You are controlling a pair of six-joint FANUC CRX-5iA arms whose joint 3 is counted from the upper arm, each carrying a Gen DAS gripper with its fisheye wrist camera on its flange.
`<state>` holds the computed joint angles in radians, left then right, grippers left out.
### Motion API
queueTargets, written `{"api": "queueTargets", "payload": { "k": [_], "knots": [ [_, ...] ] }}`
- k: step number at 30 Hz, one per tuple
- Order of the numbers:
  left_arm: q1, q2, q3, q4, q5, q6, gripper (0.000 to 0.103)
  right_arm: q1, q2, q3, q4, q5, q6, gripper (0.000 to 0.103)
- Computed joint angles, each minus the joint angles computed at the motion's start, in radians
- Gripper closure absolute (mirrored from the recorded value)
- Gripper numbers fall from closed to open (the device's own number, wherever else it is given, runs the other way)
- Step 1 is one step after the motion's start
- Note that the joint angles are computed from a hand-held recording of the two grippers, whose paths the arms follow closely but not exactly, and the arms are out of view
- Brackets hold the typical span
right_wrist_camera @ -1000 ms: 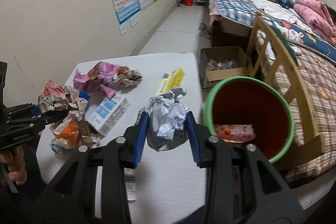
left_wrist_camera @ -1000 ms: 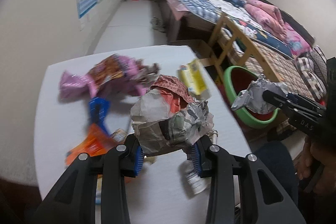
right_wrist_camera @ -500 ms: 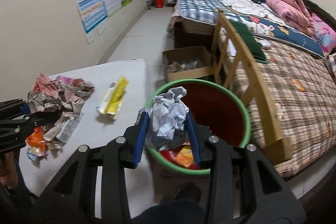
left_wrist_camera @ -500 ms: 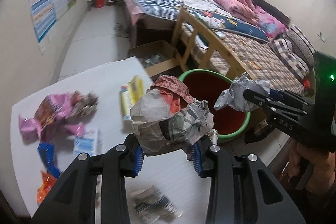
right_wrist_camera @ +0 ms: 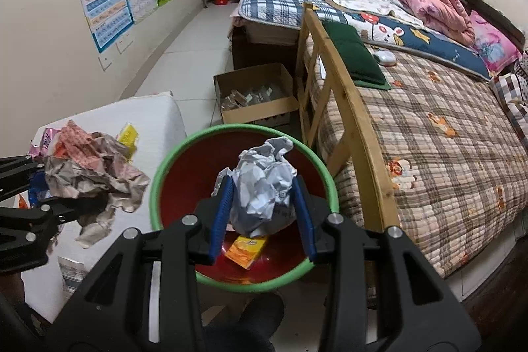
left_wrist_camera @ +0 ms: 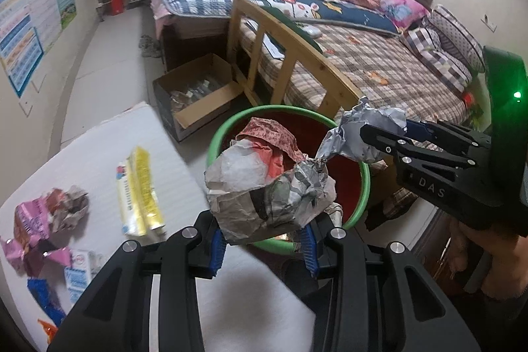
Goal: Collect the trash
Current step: 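Open both grippers to drop the paper balls into the bin, then move both grippers back over the table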
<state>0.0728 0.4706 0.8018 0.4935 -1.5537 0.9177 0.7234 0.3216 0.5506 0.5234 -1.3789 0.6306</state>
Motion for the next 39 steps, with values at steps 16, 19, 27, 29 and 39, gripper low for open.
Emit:
{"api": "queueTargets", "payload": {
  "k": [16,19,27,29,39],
  "knots": [
    [-0.088,0.047,0.011,-0.079,-0.003,0.044,0.064,-0.048,0.001,-0.018,-0.079,0.003,0.048,0.067],
    [-0.092,0.064,0.04,-0.09,-0.012,0.059,0.048,-0.056,0.021,0.008,-0.09,0.001,0.061,0.06],
    [-0.073,0.028,-0.008,-0.089,0.033,0.029,0.02,-0.048,0.023,0.01,-0.058,0.002,0.032,0.022],
    [-0.059,0.001,-0.047,-0.091,0.059,0.015,0.016,-0.04,0.019,0.011,-0.044,-0.001,0.018,0.014],
    [0.059,-0.088,-0.15,-0.054,0.088,0.02,0.008,0.014,0.064,0.116,-0.051,-0.068,0.005,0.005]
  ]
}}
